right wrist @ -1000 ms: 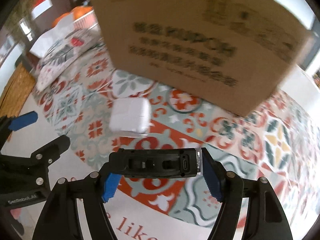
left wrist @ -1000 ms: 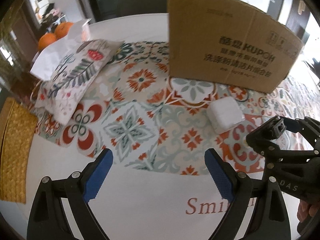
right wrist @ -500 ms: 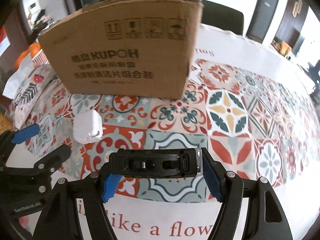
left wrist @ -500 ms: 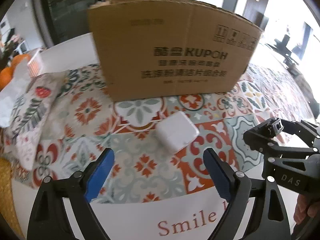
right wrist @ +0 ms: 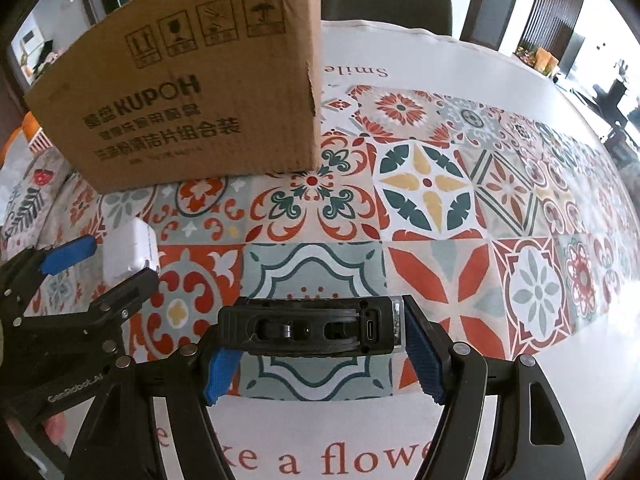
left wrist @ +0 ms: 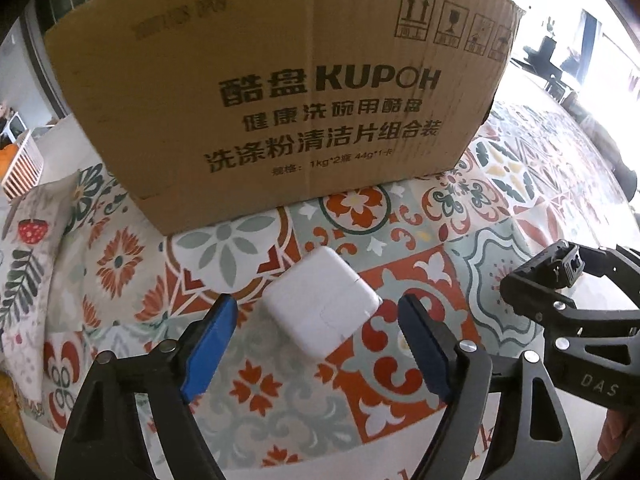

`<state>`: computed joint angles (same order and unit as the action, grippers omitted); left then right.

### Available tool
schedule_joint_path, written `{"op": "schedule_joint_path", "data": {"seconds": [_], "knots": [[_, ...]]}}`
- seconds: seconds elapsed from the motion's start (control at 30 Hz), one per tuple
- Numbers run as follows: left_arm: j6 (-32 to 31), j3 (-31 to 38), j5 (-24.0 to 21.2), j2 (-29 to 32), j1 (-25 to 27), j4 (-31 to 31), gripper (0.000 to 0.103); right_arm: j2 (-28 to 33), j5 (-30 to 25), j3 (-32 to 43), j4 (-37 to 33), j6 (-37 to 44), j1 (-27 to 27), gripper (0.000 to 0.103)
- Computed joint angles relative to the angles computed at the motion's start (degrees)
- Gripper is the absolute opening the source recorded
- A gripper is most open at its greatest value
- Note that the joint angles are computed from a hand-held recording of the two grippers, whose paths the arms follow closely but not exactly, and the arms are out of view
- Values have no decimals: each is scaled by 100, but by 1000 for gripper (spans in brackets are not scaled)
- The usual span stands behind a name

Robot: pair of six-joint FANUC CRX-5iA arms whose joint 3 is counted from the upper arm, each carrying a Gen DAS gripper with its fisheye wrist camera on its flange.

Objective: Organize rigid objects
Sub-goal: 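Lift the black holder with the right tool while the left tool grasps the white cube charger, then carry the white cube with the left tool while the right tool carries the black holder over the box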

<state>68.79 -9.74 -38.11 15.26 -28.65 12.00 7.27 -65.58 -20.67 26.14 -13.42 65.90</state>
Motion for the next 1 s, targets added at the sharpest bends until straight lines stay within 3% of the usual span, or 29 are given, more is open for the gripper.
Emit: {"op": "schedule_joint_path", "data": {"seconds": [0.27,0.47,1.0], "knots": [[-321,162,-55,291,94,362,60,49,139,-6,-87,-24,-126,73],[-465,-37,91,214,167,512,59,46,233,-68,-17,-63,-144,73],[-449,-930,241,-1048,569,823,59,-229,-224,26,654,-437,316,73]]}}
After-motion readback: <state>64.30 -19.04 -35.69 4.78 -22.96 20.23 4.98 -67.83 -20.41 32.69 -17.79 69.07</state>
